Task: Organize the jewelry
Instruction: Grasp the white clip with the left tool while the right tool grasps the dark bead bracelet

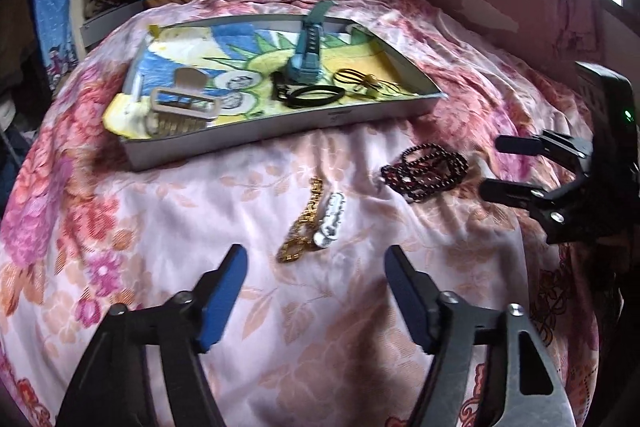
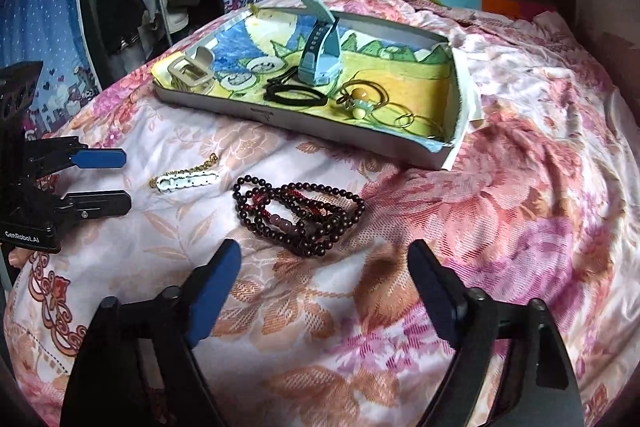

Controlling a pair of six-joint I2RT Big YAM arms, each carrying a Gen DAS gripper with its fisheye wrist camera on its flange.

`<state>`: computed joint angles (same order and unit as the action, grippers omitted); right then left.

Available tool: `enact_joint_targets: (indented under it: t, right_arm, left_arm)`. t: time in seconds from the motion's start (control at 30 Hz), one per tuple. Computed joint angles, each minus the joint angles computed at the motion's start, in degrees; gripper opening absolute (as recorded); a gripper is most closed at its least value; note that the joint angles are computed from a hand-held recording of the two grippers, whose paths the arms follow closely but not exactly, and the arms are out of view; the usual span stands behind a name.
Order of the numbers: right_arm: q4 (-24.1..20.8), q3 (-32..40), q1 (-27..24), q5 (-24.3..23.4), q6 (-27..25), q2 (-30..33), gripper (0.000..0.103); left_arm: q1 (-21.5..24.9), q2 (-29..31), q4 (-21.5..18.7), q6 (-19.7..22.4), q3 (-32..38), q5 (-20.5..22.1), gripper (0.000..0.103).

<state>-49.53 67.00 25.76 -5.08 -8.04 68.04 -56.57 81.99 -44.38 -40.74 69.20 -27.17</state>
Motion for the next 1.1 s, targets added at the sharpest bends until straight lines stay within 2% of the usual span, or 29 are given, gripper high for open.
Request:
enact_joint_targets:
  t: [0.17, 0.27, 0.33, 0.7, 0.83, 0.97, 1.1]
  right_arm:
    - [0.21, 0.50, 0.16, -1.17, -0.04, 1.70, 0.062]
    - [0.30, 0.65, 0.54, -1.23, -0.08, 2.60, 0.056]
    - [0.53, 0.65, 0.63, -1.19, 0.00, 2.85, 0.055]
    - [1.61, 0.43, 0.93, 0.21, 1.30, 3.51, 0.046]
    - [1.91, 0.33, 0.94, 0.36, 1.47, 3.64, 0.034]
    - [2.40, 0.03, 0.43, -0.48, 1.97, 3.22, 0.015]
    - [3.31, -0.36, 0.06, -0.93, 2.43, 2.56, 0.010]
  left_arm:
    - [1.02, 1.26, 2.09, 3.34, 0.41, 3.37, 0.048]
    - [1.59, 1.98, 2.54, 4.64, 0.89, 5.02, 0.039]
    - [2.06, 2.48, 2.57, 5.11, 1.17, 6.16, 0.032]
    - [3.75, 4.19, 2.69, 5.48, 2.20, 7.98, 0.021]
    - [3.66, 5.32, 1.10, 5.62, 3.36, 6.89, 0.015]
    - [3.50, 5.45, 1.12, 5.55, 3.37, 6.38, 0.015]
    - [3.20, 5.02, 1.35, 5.44, 3.06, 5.33, 0.015]
